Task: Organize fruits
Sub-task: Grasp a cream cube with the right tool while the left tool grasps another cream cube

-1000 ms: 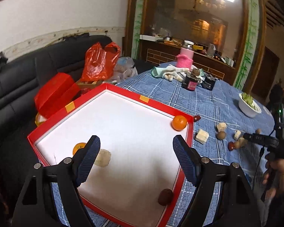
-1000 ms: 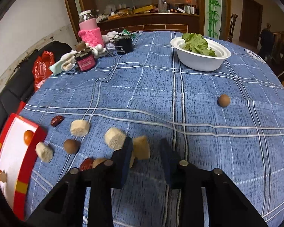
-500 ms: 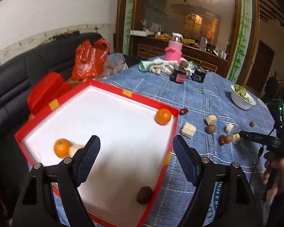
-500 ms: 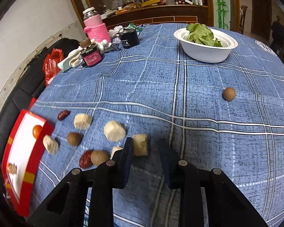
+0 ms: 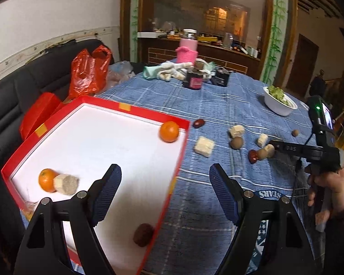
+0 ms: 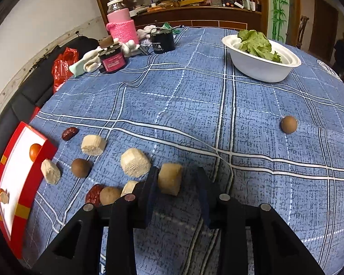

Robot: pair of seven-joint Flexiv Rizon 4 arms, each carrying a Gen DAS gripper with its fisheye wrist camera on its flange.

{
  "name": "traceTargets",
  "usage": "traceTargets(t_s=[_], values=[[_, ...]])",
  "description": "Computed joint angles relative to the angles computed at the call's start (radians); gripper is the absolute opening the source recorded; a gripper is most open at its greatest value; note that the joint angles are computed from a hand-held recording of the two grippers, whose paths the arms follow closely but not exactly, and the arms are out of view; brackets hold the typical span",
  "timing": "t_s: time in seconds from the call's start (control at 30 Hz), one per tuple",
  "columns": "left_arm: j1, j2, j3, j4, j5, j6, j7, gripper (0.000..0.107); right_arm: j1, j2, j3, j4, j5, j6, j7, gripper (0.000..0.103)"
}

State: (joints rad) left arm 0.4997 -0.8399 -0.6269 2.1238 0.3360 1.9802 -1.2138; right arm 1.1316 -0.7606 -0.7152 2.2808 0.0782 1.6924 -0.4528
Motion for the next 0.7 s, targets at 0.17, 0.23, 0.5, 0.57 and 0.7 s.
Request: traceTargets(t_s=[0.17,0.23,0.5,0.57,0.7], values=[[0.003,-0.038,-0.090,-0.024,0.023,-0.076,0.052,0.079,0.008,-0.008,-0.006,0.001,-0.006,0.011,-0.024,0.019],[0.011,-0.063,-0.150,-0.031,0.029,-0.121,0.108,0.079,0.024,-0.018,-0.009,0.018,0.030,0.051,-0.012,0.014],[-0.115,-0.120,-0.198,-0.106,-0.018,-0.242,0.311,0.077,0.139,-0.044,-0.027,0.145,0.308,0.261,0.021,0.014],[-0.179,-0.110,-0.160,-0.131,-0.040,-0.246,0.344,0.068,0.131,-0.047,-0.009,0.152,0.357,0.301,0.014,0.014],[-0.296,-0.076,-0.073,-0.179,-0.131,-0.295,0.364,0.061,0.087,-0.038,0.045,0.146,0.417,0.367,-0.028,0.014]])
